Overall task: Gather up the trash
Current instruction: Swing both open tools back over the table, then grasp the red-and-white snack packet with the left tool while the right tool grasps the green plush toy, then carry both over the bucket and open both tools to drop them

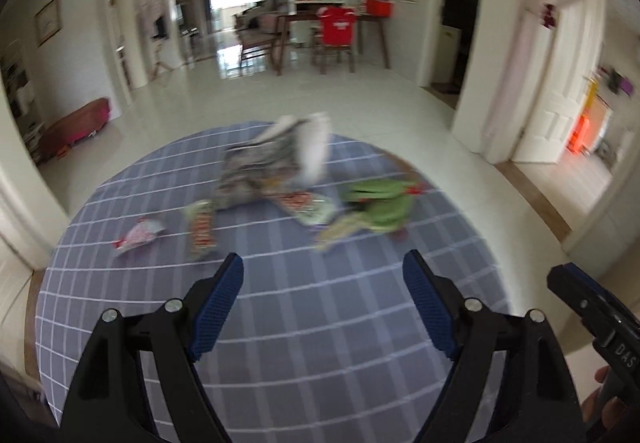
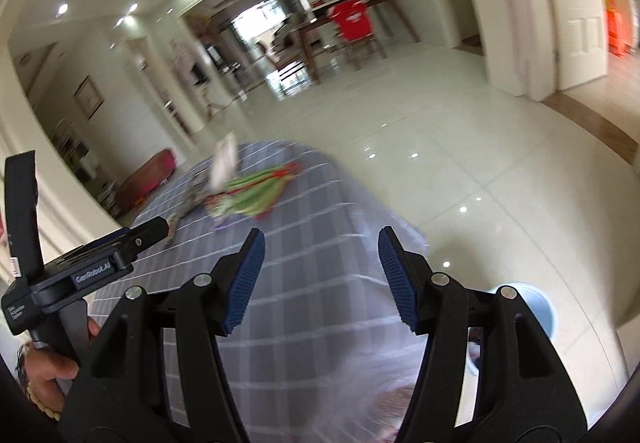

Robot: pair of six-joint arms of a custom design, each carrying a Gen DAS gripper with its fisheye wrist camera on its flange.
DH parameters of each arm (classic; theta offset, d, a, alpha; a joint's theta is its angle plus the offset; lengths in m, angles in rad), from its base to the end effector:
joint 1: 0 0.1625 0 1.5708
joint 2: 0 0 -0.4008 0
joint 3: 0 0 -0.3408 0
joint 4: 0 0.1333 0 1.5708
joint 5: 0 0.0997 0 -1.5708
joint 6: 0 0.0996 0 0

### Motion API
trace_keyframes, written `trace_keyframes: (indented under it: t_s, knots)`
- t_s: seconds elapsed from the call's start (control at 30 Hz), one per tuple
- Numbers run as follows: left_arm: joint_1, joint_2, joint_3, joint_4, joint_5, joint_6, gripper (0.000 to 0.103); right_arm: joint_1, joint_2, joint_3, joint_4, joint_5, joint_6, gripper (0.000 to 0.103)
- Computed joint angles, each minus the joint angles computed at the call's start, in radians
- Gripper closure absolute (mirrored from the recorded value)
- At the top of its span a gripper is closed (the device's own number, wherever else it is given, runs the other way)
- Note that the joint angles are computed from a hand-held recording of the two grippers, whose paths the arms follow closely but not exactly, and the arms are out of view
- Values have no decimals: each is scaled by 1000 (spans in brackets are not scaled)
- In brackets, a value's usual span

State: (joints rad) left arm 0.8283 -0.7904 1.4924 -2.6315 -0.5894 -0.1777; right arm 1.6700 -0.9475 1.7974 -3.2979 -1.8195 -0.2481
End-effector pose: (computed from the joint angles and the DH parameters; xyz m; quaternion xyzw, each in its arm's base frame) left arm -0.2836 -0.6287 0.2104 0.1611 0.8569 -0.3469 0.3456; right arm 0.1674 -0.5832 0.2469 0.1033 -0.8939 0.4119 0.1433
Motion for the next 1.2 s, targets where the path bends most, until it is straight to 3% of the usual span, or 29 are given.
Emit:
trace_keyframes:
  t_s: [0.17,0.47,0.6,0.63,0.67,0.73,0.77,0.8,0.83,0.87,0.93,1.2]
  knots:
    - [85,-44,-16,24,1,-35,23,48,132,-159,99,-22,11,44]
    - [179,7,-115,66,-41,-30,24,64,309,-444,280,-73,61,38]
    - [205,33,-173,131,-71,-34,56,63,372,-560,354,-93,74,38]
    - [208,38,-181,137,-69,-30,59,63,382,-578,368,-99,75,38]
    - [207,42,-183,132,-59,-12,73,60,391,-595,382,-100,75,38]
    - [208,43,-183,121,-63,-1,79,60,406,-623,405,-100,66,38]
    - [209,44,-182,115,-64,-1,80,62,412,-635,415,-108,52,41]
    - [209,40,-174,104,-66,1,81,62,413,-640,424,-106,42,60]
    - [209,36,-169,101,-70,-2,82,60,415,-649,451,-103,35,72]
    - [209,33,-166,98,-74,-6,82,57,409,-638,448,-94,30,73]
    - [200,15,-136,73,-72,-13,82,53,394,-614,439,-75,20,89]
    - [122,-58,-12,-18,-35,-34,83,55,280,-441,345,0,-11,93]
